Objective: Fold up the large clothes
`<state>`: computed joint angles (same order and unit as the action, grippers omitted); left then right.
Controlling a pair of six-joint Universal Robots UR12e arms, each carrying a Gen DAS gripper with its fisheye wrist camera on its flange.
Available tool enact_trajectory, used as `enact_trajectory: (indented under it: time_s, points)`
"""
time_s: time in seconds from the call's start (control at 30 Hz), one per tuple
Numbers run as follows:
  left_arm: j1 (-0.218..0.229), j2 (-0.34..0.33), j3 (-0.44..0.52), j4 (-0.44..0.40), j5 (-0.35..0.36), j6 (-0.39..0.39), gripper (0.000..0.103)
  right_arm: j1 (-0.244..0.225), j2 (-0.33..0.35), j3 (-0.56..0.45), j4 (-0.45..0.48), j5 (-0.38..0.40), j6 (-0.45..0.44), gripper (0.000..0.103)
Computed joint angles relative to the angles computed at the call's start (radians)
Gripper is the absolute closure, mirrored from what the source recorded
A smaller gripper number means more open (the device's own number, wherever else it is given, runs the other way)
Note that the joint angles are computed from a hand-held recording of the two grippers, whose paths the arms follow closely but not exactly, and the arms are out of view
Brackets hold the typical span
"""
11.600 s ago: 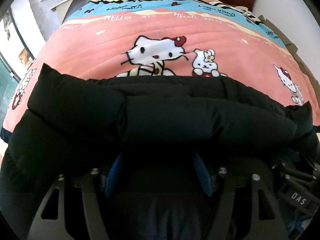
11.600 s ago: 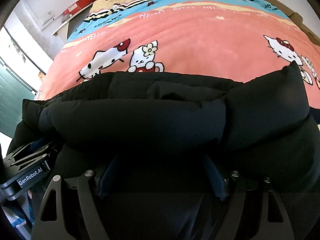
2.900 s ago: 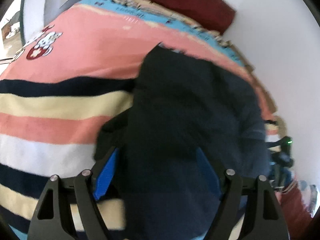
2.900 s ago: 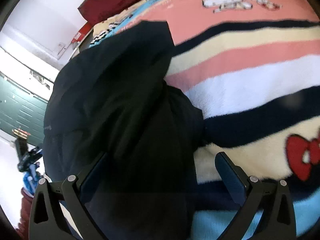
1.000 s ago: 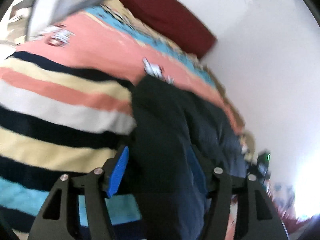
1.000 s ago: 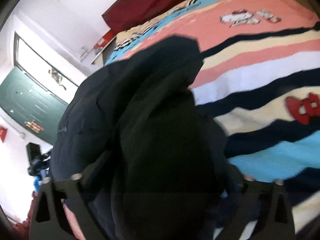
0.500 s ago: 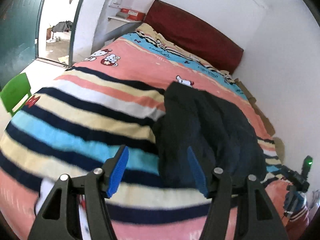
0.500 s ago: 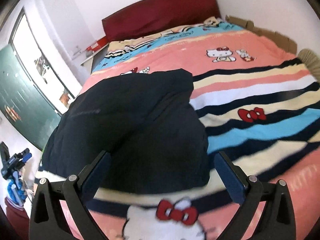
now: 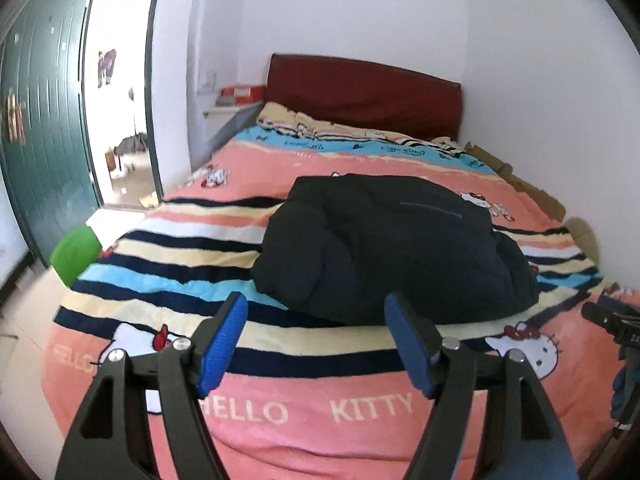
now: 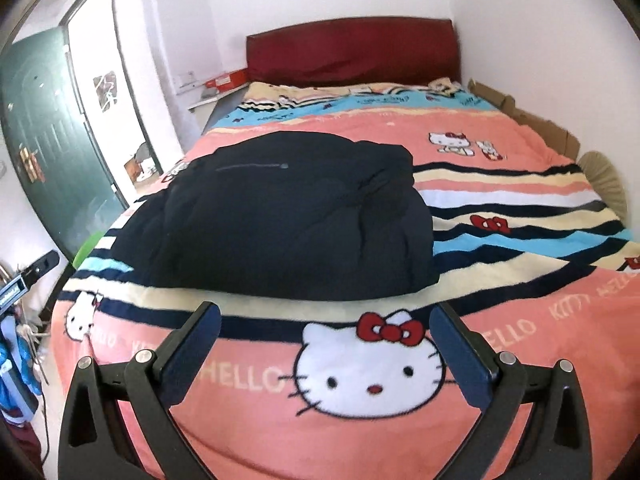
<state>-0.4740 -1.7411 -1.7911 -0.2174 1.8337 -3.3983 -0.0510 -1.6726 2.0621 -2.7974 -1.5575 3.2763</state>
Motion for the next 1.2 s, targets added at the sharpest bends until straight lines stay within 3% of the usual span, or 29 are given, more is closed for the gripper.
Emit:
enact_trajectory:
  time_s: [0.17,0.27,0.4,0.47,0.7,1.2]
  points:
    - [-0.07,-0.004,0.002,0.037,0.144,0.029,0.033,0.028,-0.024,0.033,-0.04,-0.033,-0.002,0.001]
    - [-0.088,-0.003,-0.006,0.066,0.161,0.042,0.033,0.039,-0.032,0.047,-0.052,-0.041,-0.008,0.001]
    - [-0.128,-0.019,0.003,0.079,0.291,0.046,0.033,0.049,-0.041,0.066,-0.068,-0.055,0.001,0.001]
    - [-0.137,-0.022,0.006,0.073,0.32,0.047,0.033,0.048,-0.047,0.073,-0.07,-0.048,0.013,0.001]
    - [-0.145,-0.017,-0.007,0.105,0.327,0.045,0.033,0.049,-0.061,0.092,-0.084,-0.07,0.016,0.001]
    - [-0.134,-0.012,-0.027,0.083,0.271,0.04,0.033,0.041,-0.068,0.126,-0.124,-0.143,0.01,0.001]
